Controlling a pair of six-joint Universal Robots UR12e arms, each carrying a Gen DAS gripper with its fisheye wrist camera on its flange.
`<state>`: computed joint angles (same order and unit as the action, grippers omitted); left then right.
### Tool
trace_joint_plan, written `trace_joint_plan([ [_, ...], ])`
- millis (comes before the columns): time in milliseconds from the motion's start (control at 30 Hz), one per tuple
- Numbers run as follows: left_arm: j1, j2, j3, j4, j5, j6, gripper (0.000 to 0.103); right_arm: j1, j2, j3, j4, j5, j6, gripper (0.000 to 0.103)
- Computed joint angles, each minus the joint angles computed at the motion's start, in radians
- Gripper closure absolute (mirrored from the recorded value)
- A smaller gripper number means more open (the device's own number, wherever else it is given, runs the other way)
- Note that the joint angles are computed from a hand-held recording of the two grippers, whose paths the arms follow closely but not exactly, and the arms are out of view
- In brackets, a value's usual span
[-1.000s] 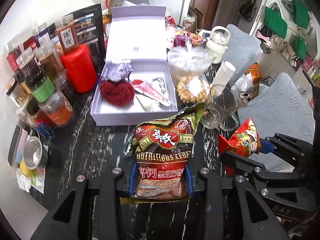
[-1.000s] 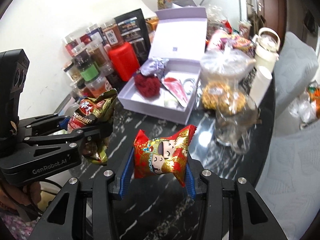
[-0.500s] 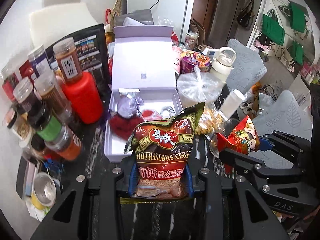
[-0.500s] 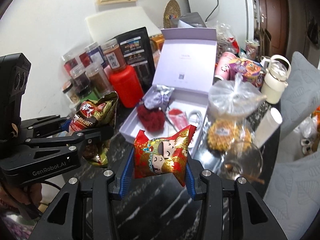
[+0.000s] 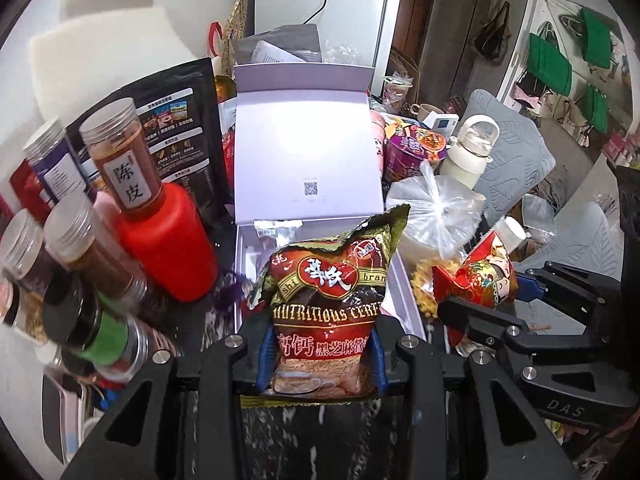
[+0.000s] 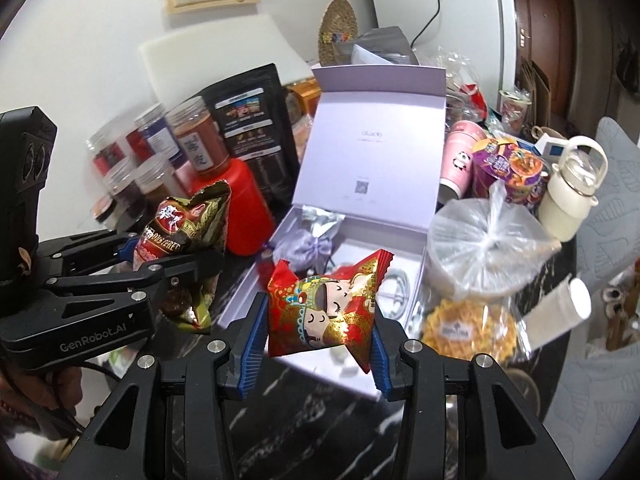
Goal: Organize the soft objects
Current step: 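Lower the cereal bag and candy packet with both grippers into the lavender box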
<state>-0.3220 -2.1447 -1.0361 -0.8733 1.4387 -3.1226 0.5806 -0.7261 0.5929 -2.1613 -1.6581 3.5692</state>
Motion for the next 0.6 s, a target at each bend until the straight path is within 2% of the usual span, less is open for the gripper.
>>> trace_joint_plan([
  [233,0.01,-0.058,0.057,-0.055,-0.01,0.021,0.066,-0.011,0.074,-0.098,0.055,0.0,0.025,0.059],
  [600,0.013,-0.105,0.083,-0.17,-0.015,0.038,0.066,-0.019,0.106,-0.1,0.111,0.037,0.055,0.059],
])
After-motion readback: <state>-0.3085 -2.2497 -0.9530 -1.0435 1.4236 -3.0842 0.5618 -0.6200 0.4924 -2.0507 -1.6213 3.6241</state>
